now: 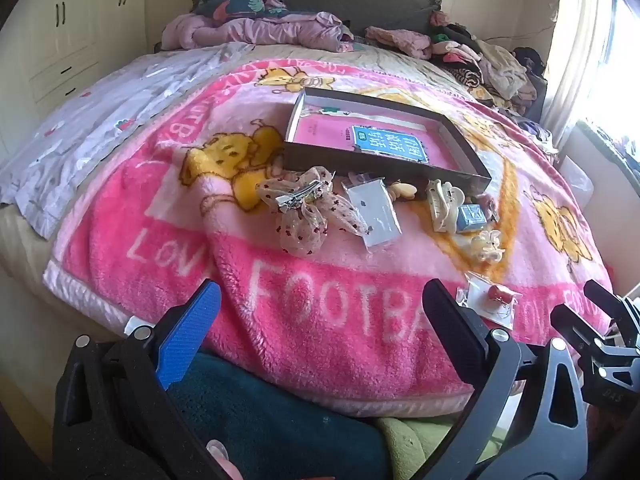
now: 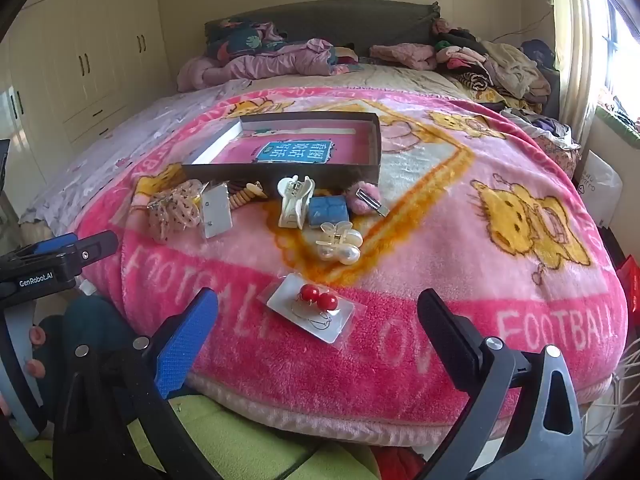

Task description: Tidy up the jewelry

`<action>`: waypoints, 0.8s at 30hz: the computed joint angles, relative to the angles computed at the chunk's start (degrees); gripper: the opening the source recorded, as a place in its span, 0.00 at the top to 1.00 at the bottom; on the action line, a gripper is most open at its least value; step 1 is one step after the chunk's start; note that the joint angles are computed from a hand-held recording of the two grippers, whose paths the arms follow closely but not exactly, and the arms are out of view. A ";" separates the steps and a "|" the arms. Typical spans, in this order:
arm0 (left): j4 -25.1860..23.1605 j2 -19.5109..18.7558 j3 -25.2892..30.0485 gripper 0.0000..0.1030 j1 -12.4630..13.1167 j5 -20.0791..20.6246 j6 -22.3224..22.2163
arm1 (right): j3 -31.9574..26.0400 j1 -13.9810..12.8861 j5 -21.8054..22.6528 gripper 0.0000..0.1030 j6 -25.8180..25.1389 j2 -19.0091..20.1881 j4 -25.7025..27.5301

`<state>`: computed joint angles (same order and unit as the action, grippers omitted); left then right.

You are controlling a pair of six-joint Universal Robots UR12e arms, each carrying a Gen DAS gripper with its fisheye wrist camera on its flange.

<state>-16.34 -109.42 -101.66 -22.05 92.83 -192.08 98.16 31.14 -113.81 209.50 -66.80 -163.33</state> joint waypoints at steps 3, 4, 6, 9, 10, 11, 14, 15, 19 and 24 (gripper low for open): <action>-0.06 -0.08 0.06 0.10 0.07 0.03 -0.06 | -0.02 0.07 -0.22 0.06 -0.17 0.01 -0.08; 0.25 -0.07 0.00 0.10 -0.12 0.47 0.37 | -0.03 0.10 -0.22 0.06 -0.20 0.01 -0.09; 0.22 -0.13 0.05 0.10 -0.15 0.59 0.22 | -0.05 0.18 -0.33 0.06 -0.31 0.03 -0.23; 0.43 -0.07 -0.05 0.10 -0.10 0.39 0.37 | 0.01 -0.01 0.21 0.06 -0.12 -0.01 -0.23; 0.43 -0.08 -0.05 0.10 -0.12 0.40 0.36 | -0.03 -0.03 0.23 0.06 -0.15 0.03 -0.20; 0.44 -0.11 -0.03 0.10 -0.14 0.39 0.38 | -0.08 -0.05 0.31 0.06 -0.20 0.07 -0.13; 0.46 -0.08 -0.06 0.10 -0.05 0.25 0.31 | -0.03 -0.03 0.29 0.06 -0.10 0.04 -0.31; 0.54 -0.10 -0.05 0.10 -0.07 0.27 0.34 | -0.03 -0.01 0.30 0.06 -0.13 0.04 -0.33; 0.49 -0.12 -0.06 0.10 -0.08 0.14 0.52 | -0.07 -0.07 0.41 0.06 -0.08 0.06 -0.27; 0.16 0.03 0.13 0.10 -0.39 0.49 0.21 | -0.12 -0.03 0.49 0.06 -0.25 0.08 -0.29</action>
